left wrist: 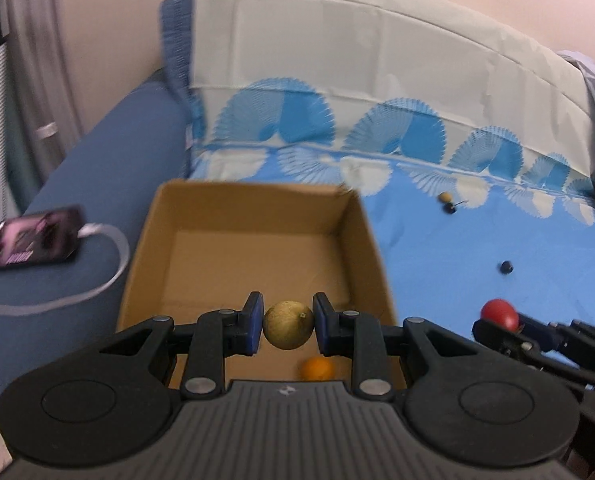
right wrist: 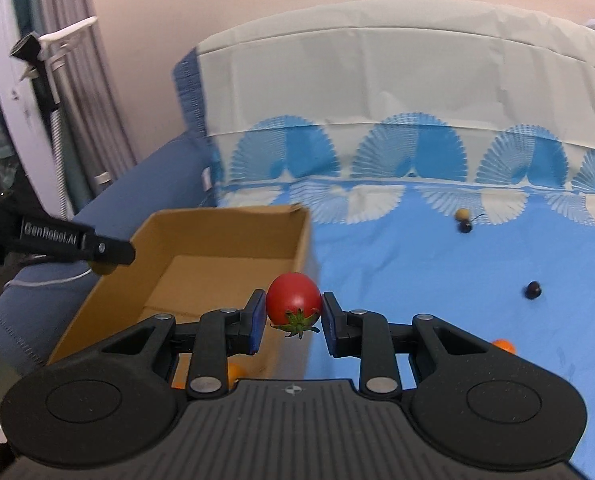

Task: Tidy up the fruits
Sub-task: 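Carry both fruits over the box and open both tools to drop them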

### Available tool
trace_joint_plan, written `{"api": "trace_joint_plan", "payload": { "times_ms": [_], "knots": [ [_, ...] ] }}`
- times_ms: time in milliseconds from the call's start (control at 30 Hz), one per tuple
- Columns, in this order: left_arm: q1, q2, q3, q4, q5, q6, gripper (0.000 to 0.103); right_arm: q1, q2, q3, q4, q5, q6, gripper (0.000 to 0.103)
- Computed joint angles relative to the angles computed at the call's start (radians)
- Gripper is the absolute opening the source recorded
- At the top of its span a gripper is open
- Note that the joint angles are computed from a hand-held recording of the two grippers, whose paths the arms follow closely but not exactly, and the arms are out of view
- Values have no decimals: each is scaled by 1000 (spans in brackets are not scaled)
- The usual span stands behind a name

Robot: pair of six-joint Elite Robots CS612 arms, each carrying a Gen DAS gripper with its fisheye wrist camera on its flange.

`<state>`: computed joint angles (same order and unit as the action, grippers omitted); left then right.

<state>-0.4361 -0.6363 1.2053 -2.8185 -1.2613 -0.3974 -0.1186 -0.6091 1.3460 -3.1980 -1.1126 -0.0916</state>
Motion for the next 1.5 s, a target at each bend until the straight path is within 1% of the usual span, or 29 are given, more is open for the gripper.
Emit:
{"api": "trace_joint_plan", "payload": {
  "times_ms": [100,200,333,433,567,700,933,1300,1500],
  "knots": [
    [1,-39,84,-33,7,-22,30,11,-23,47,-24,7,-23,30],
    [4,-62,136,-51,7,-42,30,19,-38,77,-27,9,-36,30],
    [9,-75,172,-65,-1,-63,30,30,-49,98,-16,4,-63,30],
    [16,-74,179,-64,-10,-60,30,39,-48,95,11,1,-82,30],
    [26,-57,154,-37,-12,-61,30,55,-35,69,44,-13,-92,30],
    [34,-33,123,-15,-12,-55,30,66,-19,39,77,-28,-130,30],
    [51,17,51,61,-38,-49,30,82,17,-24,155,-54,-148,30],
    [61,90,-53,178,-77,-4,30,98,70,-103,269,-87,-182,31],
    [69,116,-86,214,-92,5,30,104,90,-135,298,-95,-199,31]
  ]
}}
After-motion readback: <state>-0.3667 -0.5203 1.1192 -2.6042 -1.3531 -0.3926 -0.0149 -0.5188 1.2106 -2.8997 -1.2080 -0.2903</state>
